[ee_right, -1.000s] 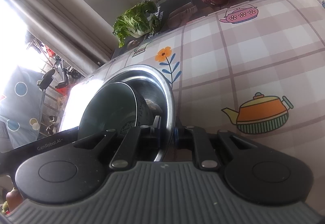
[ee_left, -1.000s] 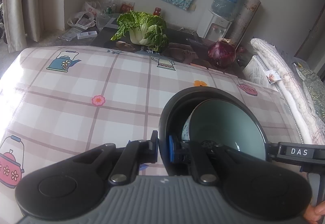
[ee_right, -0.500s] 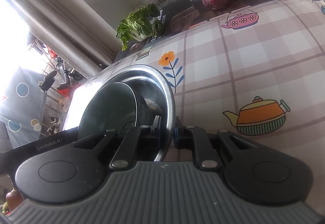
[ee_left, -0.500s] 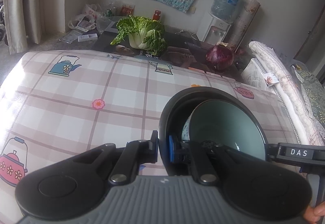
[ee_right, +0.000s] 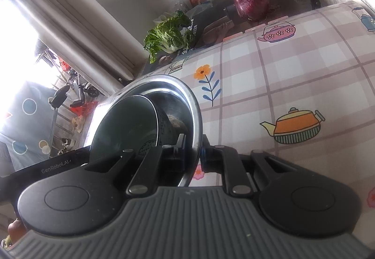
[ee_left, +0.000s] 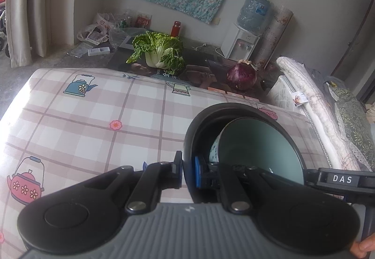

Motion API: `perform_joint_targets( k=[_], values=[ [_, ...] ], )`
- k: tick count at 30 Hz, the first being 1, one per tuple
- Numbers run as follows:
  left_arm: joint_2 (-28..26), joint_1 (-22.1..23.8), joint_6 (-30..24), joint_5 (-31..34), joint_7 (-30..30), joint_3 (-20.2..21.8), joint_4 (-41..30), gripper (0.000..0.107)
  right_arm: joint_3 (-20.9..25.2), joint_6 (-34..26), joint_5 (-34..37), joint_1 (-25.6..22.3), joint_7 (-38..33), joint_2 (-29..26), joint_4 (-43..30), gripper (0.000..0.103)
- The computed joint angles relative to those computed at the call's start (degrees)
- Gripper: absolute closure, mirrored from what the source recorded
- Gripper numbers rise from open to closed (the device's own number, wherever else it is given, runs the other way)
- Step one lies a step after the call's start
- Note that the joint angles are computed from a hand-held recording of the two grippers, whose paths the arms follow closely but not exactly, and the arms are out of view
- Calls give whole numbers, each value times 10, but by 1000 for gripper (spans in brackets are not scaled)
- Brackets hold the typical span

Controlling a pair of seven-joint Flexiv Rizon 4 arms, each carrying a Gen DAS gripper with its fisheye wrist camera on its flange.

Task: Organize plates and bowls
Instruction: 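Lift the steel bowl with both tools and carry it toward the plate stack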

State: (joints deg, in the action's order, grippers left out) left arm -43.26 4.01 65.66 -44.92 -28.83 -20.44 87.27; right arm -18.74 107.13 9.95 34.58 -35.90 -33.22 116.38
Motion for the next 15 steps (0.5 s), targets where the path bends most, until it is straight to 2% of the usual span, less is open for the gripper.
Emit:
perform_joint_targets(
  k=[8, 15],
  values=[
    [65, 35, -6, -70, 56, -15, 78, 98, -79, -1, 37, 114, 3, 42, 50, 91],
    [119, 37, -28, -149, 116, 19, 146, 98, -133, 1, 66, 217, 21, 56, 88, 91]
  ],
)
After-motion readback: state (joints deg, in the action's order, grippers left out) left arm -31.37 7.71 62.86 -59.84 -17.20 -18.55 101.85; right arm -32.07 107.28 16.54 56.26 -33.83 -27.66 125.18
